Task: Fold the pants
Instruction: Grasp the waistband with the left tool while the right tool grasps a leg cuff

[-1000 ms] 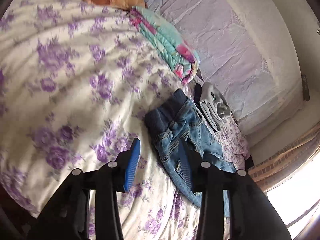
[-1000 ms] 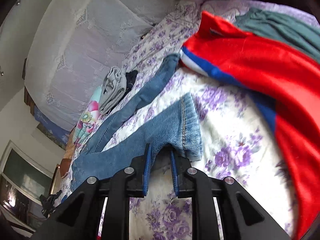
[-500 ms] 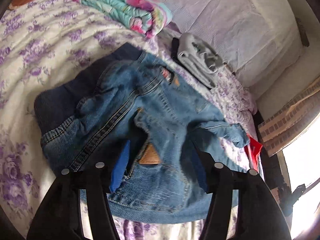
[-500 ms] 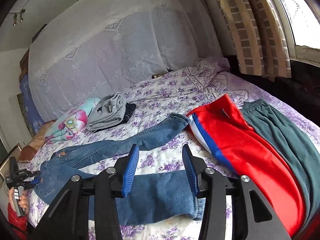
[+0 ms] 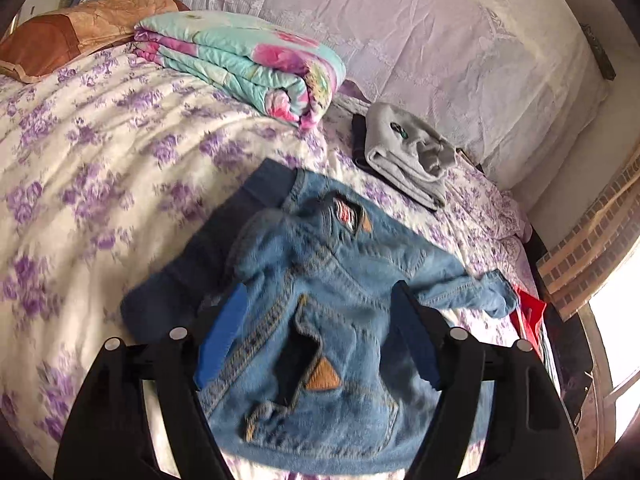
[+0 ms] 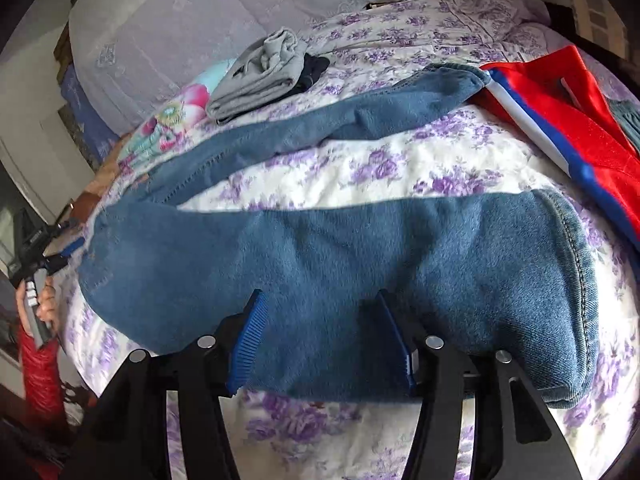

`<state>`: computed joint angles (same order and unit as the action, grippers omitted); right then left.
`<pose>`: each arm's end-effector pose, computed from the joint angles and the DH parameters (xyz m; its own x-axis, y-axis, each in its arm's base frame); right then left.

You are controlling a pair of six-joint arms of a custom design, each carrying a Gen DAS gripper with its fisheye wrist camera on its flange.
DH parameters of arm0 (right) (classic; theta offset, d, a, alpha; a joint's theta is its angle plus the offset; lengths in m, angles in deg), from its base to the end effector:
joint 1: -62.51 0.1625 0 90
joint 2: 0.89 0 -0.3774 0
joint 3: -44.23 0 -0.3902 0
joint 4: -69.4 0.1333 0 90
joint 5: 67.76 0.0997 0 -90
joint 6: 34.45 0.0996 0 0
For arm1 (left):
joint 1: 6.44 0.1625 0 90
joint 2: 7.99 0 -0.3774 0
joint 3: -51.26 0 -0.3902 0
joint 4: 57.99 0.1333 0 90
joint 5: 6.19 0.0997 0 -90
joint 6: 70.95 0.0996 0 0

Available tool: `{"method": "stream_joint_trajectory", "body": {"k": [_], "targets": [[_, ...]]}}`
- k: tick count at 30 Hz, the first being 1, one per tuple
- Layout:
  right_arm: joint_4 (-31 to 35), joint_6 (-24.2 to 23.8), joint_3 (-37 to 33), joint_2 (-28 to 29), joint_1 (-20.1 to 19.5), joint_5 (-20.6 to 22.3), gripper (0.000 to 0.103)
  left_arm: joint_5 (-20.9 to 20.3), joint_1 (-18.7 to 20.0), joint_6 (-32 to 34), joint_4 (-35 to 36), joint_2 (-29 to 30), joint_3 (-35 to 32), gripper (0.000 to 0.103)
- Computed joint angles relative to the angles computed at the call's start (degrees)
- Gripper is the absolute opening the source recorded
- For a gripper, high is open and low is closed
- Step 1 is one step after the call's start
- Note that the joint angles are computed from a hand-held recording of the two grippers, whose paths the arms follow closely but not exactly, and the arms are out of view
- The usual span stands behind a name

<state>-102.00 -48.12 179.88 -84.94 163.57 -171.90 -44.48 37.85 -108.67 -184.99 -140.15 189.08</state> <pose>0.1868 -0.3874 0.1978 -0.9080 -0.2662 0.3234 -0.3922 0.8117 -0.4328 -0.0329 -0.3275 0.4029 -0.9474 -0.2395 -0.2121 0.0401 0.5687 -0.8215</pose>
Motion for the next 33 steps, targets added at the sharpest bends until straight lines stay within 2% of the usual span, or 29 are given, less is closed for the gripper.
{"method": "stream_joint_trajectory", "body": {"k": [2,5,9,11,13,14,16,18,19,21,23,24,25,26,27,28,29,30,33], "targets": [[1.39,2.23,-4.26,1.84,0.45,1.17,0.057,-4.88,6.18,5.3,-9.52,7.57,-4.14,0.073],[2.76,4.85,-14.46,8.72,2.24,-2.74,0.058,-13.93,16.62,9.71,-18.43,17.94,-11.34,0.073],[10.73,15.43,-29.64,18.07,1.3,-5.35,0.06,-23.04,28.11,12.07,-25.01,26.3,-16.07,0.076],[15.51,20.35,-37.19,23.67,1.31,-8.98,0.065,-30.06,33.72,10.91,-26.94,28.25,-16.49,0.076],[20.33,24.64,-44.4,29.79,2.02,-15.6,0.076,-33.68,34.37,12.29,-29.2,26.94,-15.87,0.092],[23.05,26.5,-47.99,33.01,2.4,-19.1,0.079,-34.07,34.3,13.25,-30.85,26.79,-15.26,0.099],[28.14,29.35,-54.6,38.97,3.0,-24.57,0.081,-30.21,33.05,12.65,-29.12,27.48,-15.42,0.098],[32.91,30.71,-61.24,45.07,3.82,-30.98,0.091,-25.61,30.73,13.69,-27.71,27.73,-15.31,0.098],[34.38,29.98,-63.66,47.67,4.2,-33.99,0.098,-24.39,30.18,14.01,-27.01,27.88,-15.42,0.098],[31.54,25.54,-64.75,50.95,4.98,-39.13,0.1,-24.53,30.36,14.19,-26.71,28.01,-15.64,0.098],[23.86,18.14,-61.86,50.63,5.06,-38.55,0.098,-26.46,31.39,13.91,-27.25,27.8,-15.68,0.098],[21.19,16.04,-59.88,49.38,4.84,-37.13,0.095,-27.29,31.8,13.69,-27.35,27.72,-15.76,0.098],[18.61,14.73,-57.73,47.8,4.55,-36.02,0.08,-27.65,31.94,13.49,-27.28,27.62,-15.78,0.098],[16.69,14.55,-55.45,45.74,4.11,-34.42,0.07,-27.65,31.93,13.39,-27.17,27.63,-15.83,0.098],[15.61,15.42,-53.14,43.13,3.39,-31.26,0.049,-27.37,31.84,13.48,-27.11,27.64,-15.82,0.098],[15.14,16.84,-50.34,39.87,2.31,-26.13,0.032,-26.95,31.65,13.66,-27.04,27.57,-15.74,0.098],[14.5,18.1,-47.66,36.96,1.54,-21.43,0.022,-26.56,31.43,13.77,-27.05,27.52,-15.61,0.098],[13.23,18.2,-45.57,35.02,1.34,-19.13,0.009,-26.53,31.45,13.96,-27.18,27.46,-15.54,0.098],[7.24,15.79,-37.92,29.23,1.48,-15.61,0.004,-27.31,31.72,14.0,-28.04,27.54,-15.42,0.098]]}}
